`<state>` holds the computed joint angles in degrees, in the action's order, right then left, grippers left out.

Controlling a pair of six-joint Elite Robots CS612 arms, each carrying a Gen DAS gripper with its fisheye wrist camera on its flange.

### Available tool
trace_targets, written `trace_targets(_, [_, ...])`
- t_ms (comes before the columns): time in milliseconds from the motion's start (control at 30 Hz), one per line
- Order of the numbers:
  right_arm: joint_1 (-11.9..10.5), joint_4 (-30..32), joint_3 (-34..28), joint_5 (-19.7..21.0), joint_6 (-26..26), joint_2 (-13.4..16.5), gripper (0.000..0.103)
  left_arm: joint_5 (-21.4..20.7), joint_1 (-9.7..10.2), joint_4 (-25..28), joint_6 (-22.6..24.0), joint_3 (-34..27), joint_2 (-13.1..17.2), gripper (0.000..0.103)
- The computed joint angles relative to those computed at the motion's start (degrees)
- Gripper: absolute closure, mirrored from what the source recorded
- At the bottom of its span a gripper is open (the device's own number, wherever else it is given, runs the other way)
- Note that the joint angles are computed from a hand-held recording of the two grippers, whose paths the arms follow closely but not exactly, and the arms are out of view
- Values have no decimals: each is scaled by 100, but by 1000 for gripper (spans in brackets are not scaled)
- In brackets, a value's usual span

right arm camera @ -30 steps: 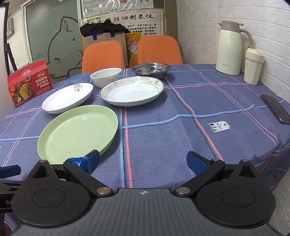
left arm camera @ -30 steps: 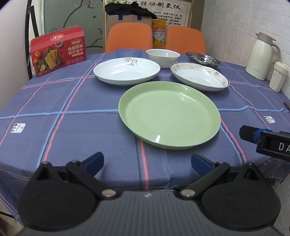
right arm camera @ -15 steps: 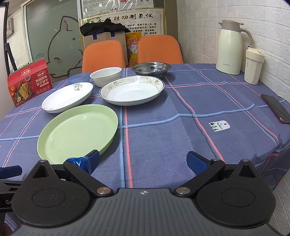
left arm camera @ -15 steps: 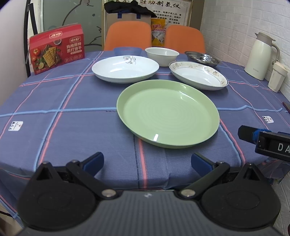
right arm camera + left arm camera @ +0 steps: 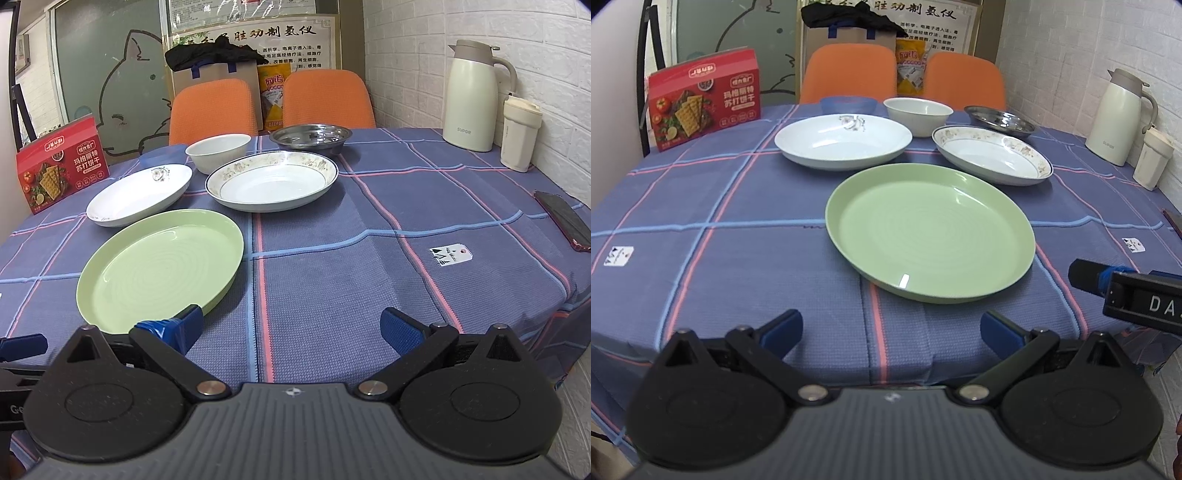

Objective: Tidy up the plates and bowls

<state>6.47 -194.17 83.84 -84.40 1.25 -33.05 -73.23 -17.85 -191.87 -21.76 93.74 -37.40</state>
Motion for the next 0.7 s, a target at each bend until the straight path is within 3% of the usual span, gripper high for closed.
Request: trace_targets(700, [28, 148, -50, 2, -84, 10, 13, -131, 43, -3, 9, -27, 21, 1])
